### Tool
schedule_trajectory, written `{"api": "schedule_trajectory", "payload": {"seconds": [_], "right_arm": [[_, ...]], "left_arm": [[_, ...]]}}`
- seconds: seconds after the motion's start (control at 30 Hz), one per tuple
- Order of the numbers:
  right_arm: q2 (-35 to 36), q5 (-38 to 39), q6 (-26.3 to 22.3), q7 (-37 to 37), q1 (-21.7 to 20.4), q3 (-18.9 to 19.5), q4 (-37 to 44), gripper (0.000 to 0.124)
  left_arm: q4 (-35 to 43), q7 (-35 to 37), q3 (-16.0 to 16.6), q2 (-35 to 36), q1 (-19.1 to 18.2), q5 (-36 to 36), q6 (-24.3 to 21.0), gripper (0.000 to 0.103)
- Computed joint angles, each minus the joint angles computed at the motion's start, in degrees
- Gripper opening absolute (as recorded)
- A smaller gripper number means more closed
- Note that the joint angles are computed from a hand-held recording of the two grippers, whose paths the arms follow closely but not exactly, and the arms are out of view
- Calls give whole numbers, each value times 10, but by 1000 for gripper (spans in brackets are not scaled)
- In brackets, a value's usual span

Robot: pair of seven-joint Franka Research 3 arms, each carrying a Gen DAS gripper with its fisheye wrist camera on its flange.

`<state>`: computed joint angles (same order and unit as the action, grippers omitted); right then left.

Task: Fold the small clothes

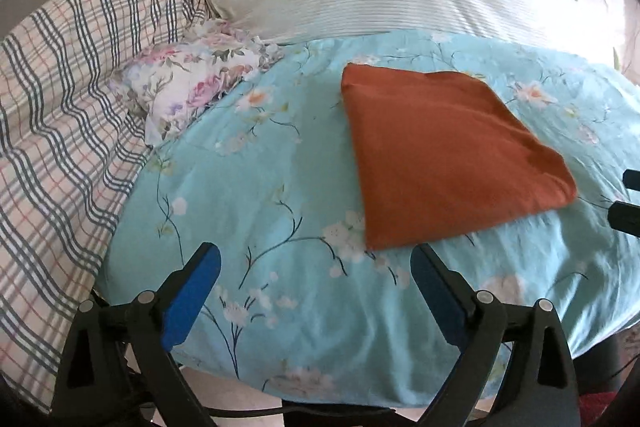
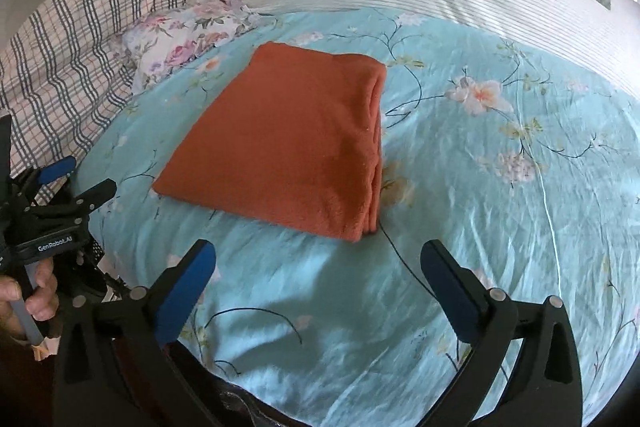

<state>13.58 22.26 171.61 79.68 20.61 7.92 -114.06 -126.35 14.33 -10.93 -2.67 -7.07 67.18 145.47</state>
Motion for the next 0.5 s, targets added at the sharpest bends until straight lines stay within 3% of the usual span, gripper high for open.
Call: {"api": "schedule_trajectory", "payload": {"seconds": [0.2, 0.33, 0.5], "right_arm": [[16, 28, -21, -19, -11, 11, 14, 102], [28, 37, -40, -28, -15, 13, 31, 102], [44, -15, -54, 0, 8, -15, 63, 102]], "left_arm": [[26, 39, 1, 33, -8, -33, -16, 96], [42, 86, 11, 56, -8, -85, 1, 96], [65, 103, 19, 76, -15, -94, -9, 96]]}}
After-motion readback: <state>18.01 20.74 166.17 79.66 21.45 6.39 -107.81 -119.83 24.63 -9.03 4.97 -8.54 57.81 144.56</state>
